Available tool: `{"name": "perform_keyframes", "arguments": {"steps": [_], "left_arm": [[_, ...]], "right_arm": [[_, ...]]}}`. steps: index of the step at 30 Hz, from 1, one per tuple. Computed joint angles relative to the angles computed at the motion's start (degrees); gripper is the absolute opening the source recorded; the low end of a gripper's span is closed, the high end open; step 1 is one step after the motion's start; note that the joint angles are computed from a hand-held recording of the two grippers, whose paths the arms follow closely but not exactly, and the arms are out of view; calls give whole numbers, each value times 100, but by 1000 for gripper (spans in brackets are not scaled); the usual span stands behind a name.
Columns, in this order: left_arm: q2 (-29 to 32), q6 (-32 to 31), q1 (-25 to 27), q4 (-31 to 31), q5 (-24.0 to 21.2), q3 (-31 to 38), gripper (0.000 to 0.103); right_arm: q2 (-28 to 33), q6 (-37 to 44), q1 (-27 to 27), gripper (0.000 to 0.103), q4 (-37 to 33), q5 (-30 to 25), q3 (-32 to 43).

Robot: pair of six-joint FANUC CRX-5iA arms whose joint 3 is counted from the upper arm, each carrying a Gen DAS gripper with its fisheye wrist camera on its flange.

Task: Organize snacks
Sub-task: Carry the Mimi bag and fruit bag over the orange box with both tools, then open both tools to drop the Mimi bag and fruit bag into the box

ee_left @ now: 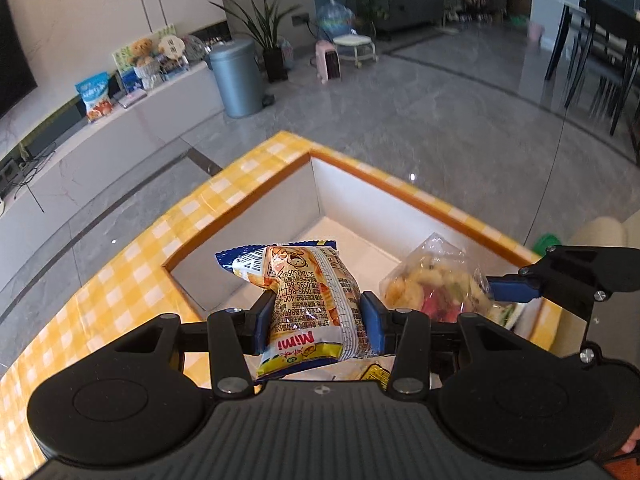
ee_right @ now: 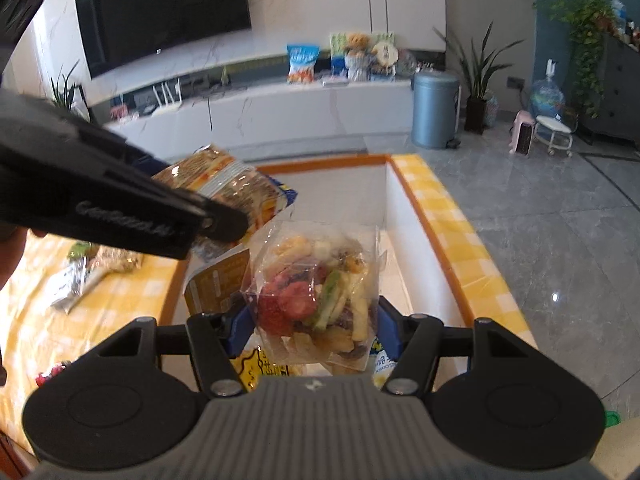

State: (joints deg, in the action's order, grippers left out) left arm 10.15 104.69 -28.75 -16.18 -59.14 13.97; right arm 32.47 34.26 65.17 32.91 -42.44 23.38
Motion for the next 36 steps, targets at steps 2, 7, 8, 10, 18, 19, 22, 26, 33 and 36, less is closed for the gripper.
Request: {"name": "perform_keyframes", "arguments": {"steps": [2, 7, 8, 10, 18, 19, 22, 26, 33, 36], "left_arm": [[147, -101, 21, -15, -65, 99, 52], [301, -492, 107, 139, -150, 114, 52], [330, -576, 115, 152, -172, 122, 52], [439, -680, 103, 120, -259, 207, 52], [682, -893, 132, 133, -450, 330, 52], [702, -911, 134, 128, -474, 345, 52], [753, -910, 99, 40, -561, 387, 52], [871, -873, 97, 25, -708, 484, 54], [894, -694, 113, -53, -844, 515, 61], [782, -581, 93, -142, -749, 412, 74]], "right_arm": [[119, 325, -41, 61, -290, -156, 220], [451, 1028, -126, 61, -817, -629, 803], [512, 1151, -141, 61, -914, -730, 910], [583, 1302, -168, 61, -1017, -809, 1030], [854, 1824, -176, 62, -1225, -1098, 1450], [860, 1823, -183, 62, -1249, -1108, 1452], [796, 1758, -194, 63, -1261, -990, 1320], [835, 1777, -182, 63, -1240, -1031, 1367], [983, 2008, -172, 66, -1312, -1263, 1637], [930, 1959, -164, 70, -1289, -1228, 1578]]}}
